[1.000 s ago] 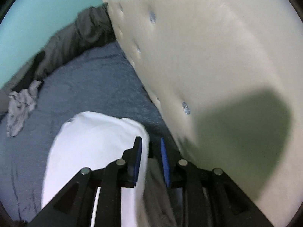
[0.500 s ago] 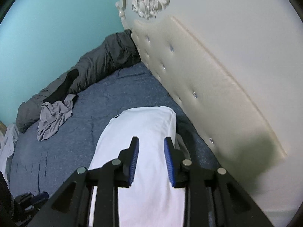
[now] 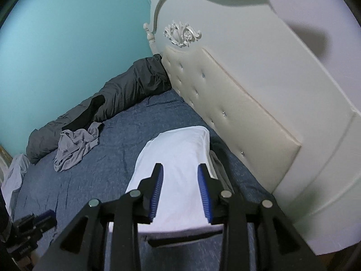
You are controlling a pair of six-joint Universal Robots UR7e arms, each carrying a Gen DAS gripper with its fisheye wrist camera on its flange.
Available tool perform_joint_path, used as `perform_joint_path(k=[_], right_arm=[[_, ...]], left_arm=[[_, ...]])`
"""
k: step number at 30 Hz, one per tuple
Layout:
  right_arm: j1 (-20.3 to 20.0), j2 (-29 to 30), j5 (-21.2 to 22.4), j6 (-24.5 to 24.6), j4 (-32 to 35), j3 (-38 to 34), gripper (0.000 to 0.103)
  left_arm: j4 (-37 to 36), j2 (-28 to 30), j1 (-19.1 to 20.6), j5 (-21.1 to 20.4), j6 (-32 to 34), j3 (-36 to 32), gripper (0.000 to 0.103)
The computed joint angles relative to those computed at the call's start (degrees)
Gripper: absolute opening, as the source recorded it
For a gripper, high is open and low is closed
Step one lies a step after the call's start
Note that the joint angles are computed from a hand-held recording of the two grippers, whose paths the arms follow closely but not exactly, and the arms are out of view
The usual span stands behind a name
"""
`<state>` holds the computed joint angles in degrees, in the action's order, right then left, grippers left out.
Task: Fold clothes
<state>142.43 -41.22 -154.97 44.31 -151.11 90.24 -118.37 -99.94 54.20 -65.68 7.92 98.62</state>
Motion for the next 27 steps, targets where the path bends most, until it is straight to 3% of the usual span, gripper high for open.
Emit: perform_joint_path(k=[6,10,27], right_arm=[[3.45,0.97,-1.92,4.55,5.19,-1.71,0.032],[5.64,2.0,-2.87,6.52,7.32,-3.1,0.032],[13.77,4.77,-5.69,26.07,28.09,-9.08,0.034]], left_arm=[[2.6,-3.62,-3.19,1.87,-1.31,-0.18,0.024],[4.56,-6.07,-5.12,2.83,-1.99,-0.48,0.031],[12.04,-15.18,-13.22,7.55,-6.12,-0.7,0.036]])
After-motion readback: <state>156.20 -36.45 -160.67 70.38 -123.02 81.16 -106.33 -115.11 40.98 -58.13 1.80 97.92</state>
